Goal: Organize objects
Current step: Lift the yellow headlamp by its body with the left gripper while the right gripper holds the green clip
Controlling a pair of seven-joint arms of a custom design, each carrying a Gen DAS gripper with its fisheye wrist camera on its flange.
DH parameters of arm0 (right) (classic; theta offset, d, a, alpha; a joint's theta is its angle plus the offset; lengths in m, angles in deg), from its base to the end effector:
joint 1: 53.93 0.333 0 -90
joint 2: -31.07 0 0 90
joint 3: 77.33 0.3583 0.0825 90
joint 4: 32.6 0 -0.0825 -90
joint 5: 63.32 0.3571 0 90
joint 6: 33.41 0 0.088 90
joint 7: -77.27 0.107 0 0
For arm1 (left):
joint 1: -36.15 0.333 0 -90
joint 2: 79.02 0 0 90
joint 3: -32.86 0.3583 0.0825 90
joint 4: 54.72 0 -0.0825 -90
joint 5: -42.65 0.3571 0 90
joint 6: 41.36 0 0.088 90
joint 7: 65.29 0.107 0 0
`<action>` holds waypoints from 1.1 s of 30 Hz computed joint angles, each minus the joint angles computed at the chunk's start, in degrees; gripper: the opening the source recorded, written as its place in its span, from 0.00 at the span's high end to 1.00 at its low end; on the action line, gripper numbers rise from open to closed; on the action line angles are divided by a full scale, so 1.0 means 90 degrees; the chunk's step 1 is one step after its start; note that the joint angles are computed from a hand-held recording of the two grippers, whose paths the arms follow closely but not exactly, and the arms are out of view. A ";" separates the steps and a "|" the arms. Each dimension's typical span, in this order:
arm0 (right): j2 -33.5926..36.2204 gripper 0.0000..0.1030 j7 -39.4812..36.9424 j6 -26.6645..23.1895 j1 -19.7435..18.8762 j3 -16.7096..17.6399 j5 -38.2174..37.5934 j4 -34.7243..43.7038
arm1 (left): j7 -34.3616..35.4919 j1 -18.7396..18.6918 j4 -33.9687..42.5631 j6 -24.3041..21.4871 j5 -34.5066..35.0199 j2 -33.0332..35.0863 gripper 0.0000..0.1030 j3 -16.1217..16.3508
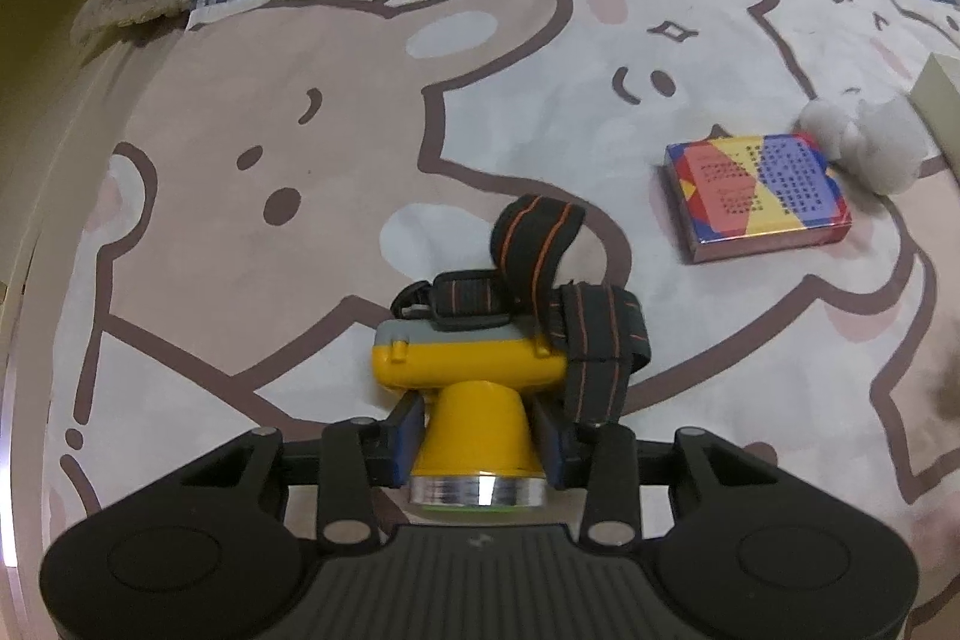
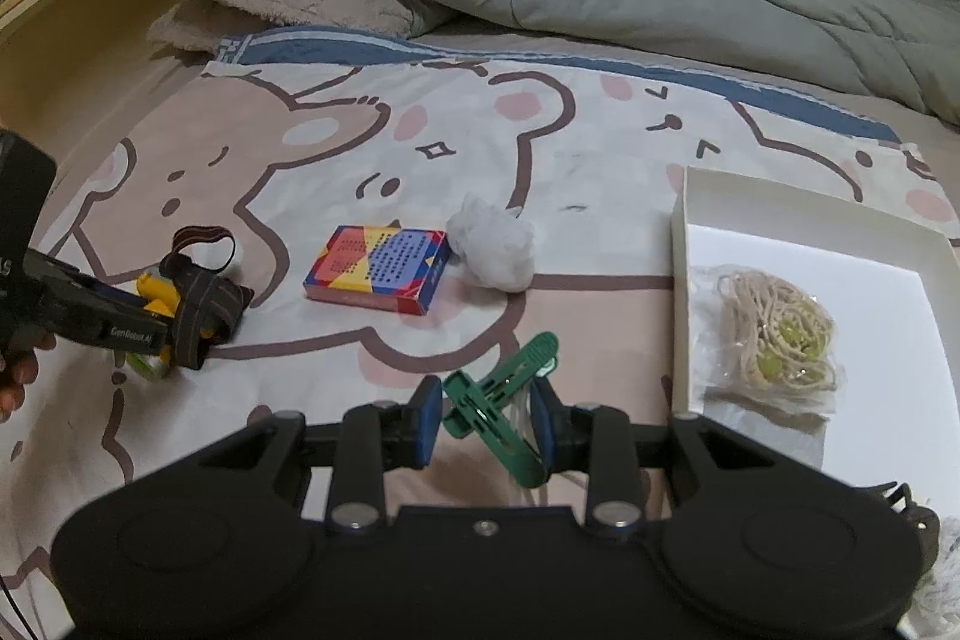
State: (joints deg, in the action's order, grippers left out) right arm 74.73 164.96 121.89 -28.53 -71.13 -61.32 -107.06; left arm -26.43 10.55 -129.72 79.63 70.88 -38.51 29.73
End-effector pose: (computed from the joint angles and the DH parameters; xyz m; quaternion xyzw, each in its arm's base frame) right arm 0.6931 0.3904 0.4096 -0.8164 0.4788 -0.1250 0.2977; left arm 0.6764 -0.3327 0.3791 -0.7485 0.6311 -0.0298 0.2014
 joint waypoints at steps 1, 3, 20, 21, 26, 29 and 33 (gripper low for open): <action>0.0010 0.68 -0.0002 -0.0021 0.0001 0.0003 0.0002 0.0015 | 0.0021 -0.0008 0.0076 -0.0086 -0.0016 0.0058 0.59 0.0002; 0.0039 0.68 -0.0008 -0.0062 0.0004 0.0016 0.0013 0.0060 | 0.0075 -0.0028 0.0230 -0.0274 -0.0031 0.0175 0.58 0.0017; -0.0035 0.68 0.0164 0.0772 0.0130 -0.0202 -0.0207 -0.0228 | -0.1605 -0.0311 -0.1000 0.1275 0.1185 -0.0581 0.58 0.0328; -0.0039 0.68 0.0178 0.0788 0.0119 -0.0195 -0.0218 -0.0217 | -0.1691 -0.0328 -0.1022 0.1309 0.1258 -0.0629 0.58 0.0322; -0.0131 0.68 0.0298 0.1085 0.0162 -0.0311 -0.0359 -0.0340 | -0.2035 -0.0486 -0.0933 0.1458 0.1705 -0.0736 0.58 0.0331; -0.0189 0.68 0.0368 0.1312 0.0156 -0.0333 -0.0414 -0.0432 | -0.2261 -0.0604 -0.0957 0.1505 0.2091 -0.0811 0.58 0.0373; -0.0273 0.68 0.0393 0.1686 0.0158 -0.0354 -0.0488 -0.0584 | -0.2574 -0.0642 -0.0988 0.1643 0.2340 -0.0891 0.58 0.0324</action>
State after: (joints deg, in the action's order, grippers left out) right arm 72.27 168.49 137.07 -27.11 -74.32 -65.71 -112.32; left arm -49.59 4.77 -138.61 94.42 91.94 -46.53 32.64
